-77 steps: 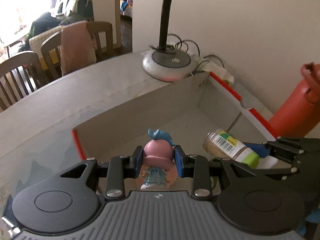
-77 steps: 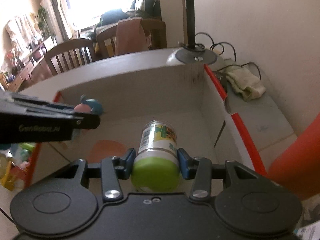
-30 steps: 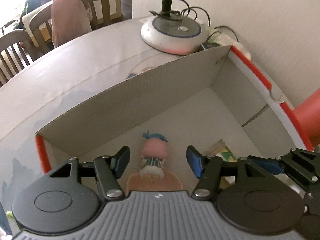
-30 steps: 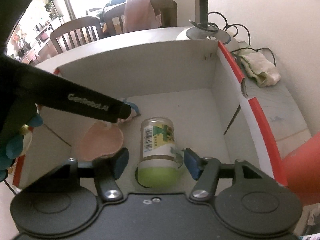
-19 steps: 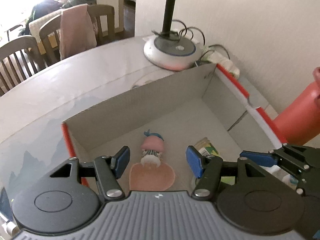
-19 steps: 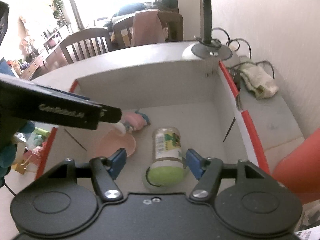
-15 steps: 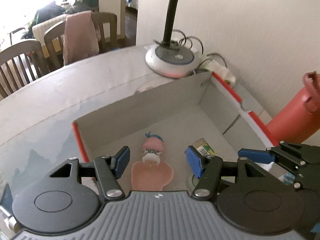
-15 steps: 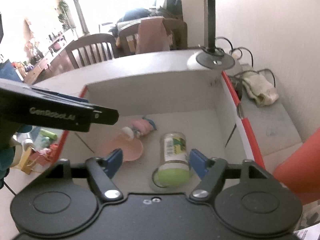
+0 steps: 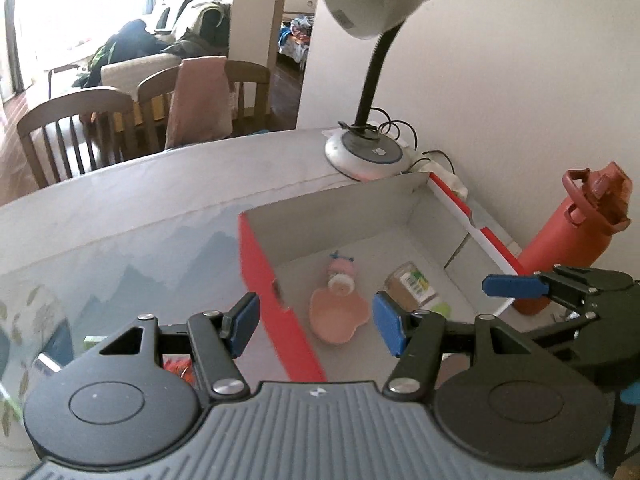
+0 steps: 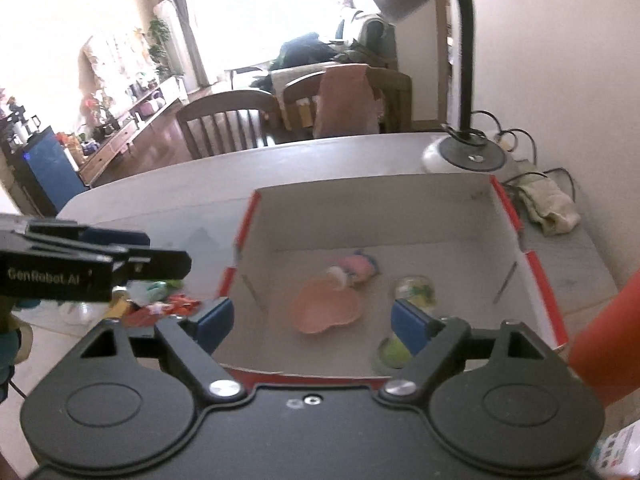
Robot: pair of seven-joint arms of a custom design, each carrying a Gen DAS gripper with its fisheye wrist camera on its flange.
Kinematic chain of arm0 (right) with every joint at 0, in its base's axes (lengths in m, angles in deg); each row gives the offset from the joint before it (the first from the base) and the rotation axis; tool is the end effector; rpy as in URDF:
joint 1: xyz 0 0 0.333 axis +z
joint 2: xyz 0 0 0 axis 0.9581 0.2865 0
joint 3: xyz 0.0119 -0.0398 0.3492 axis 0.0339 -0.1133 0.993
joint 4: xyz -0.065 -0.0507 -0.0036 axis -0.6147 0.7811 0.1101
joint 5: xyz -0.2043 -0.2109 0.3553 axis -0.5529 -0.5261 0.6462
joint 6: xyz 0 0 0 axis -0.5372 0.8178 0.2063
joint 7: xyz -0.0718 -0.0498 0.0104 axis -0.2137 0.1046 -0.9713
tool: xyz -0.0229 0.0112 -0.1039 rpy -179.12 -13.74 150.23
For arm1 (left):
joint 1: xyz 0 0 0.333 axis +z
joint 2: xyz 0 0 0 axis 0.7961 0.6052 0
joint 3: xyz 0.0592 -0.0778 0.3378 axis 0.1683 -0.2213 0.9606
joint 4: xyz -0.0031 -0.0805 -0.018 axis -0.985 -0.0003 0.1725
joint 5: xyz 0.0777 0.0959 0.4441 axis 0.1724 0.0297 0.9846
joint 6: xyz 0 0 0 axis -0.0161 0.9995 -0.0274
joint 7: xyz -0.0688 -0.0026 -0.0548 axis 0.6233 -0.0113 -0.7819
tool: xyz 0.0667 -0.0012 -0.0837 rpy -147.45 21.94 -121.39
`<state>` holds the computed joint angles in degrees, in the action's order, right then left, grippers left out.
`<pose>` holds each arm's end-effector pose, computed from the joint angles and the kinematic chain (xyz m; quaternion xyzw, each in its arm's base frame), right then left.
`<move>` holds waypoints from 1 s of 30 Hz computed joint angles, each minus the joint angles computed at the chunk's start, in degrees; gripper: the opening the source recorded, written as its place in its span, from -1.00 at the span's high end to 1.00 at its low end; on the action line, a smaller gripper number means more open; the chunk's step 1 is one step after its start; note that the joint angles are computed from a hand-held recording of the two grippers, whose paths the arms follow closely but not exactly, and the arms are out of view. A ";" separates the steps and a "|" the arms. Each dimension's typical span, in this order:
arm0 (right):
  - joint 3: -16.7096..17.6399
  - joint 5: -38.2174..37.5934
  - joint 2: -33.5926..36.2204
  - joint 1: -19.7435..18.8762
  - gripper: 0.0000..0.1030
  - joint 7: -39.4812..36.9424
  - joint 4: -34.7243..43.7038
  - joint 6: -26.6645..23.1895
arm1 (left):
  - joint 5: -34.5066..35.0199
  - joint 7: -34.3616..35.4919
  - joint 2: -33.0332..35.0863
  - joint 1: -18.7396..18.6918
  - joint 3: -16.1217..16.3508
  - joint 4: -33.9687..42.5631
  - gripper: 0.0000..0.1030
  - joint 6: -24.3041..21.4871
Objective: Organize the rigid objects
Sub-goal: 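Withdraw both grippers from the box back over the table items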
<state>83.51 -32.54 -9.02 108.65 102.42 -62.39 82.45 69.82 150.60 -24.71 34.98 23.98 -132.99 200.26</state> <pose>0.4218 0.5045 0.5868 -0.6371 0.6683 -0.1998 0.3279 0.5267 -0.3295 0.5907 -0.4720 0.8007 -0.3539 0.1043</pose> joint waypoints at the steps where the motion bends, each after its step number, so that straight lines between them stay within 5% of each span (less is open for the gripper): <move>1: 0.26 -0.02 0.74 0.26 -0.68 -0.35 0.87 -0.06 | -0.70 0.43 -1.09 0.06 0.40 -1.10 -0.20 -0.06; 17: -2.30 -3.45 17.38 11.08 -0.72 2.44 20.42 -5.55 | -9.45 10.89 -16.85 3.23 7.92 -16.78 -0.62 0.19; 25: -5.30 -1.08 26.90 16.72 -0.72 0.58 32.68 -8.69 | -12.12 16.13 -18.86 6.32 12.00 -19.30 -0.69 -1.82; 28: -6.69 0.29 31.10 18.91 -0.72 -1.33 38.67 -10.92 | -13.08 18.24 -18.72 7.49 12.81 -20.03 -0.99 -0.83; 30: -7.57 1.58 33.88 20.16 -0.72 -2.40 42.57 -12.13 | -13.54 19.43 -18.16 8.27 13.19 -20.29 -1.00 0.03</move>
<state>75.93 -30.95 24.86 128.80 100.02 -19.82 70.32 56.27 170.03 -42.87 43.26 37.17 -153.28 200.29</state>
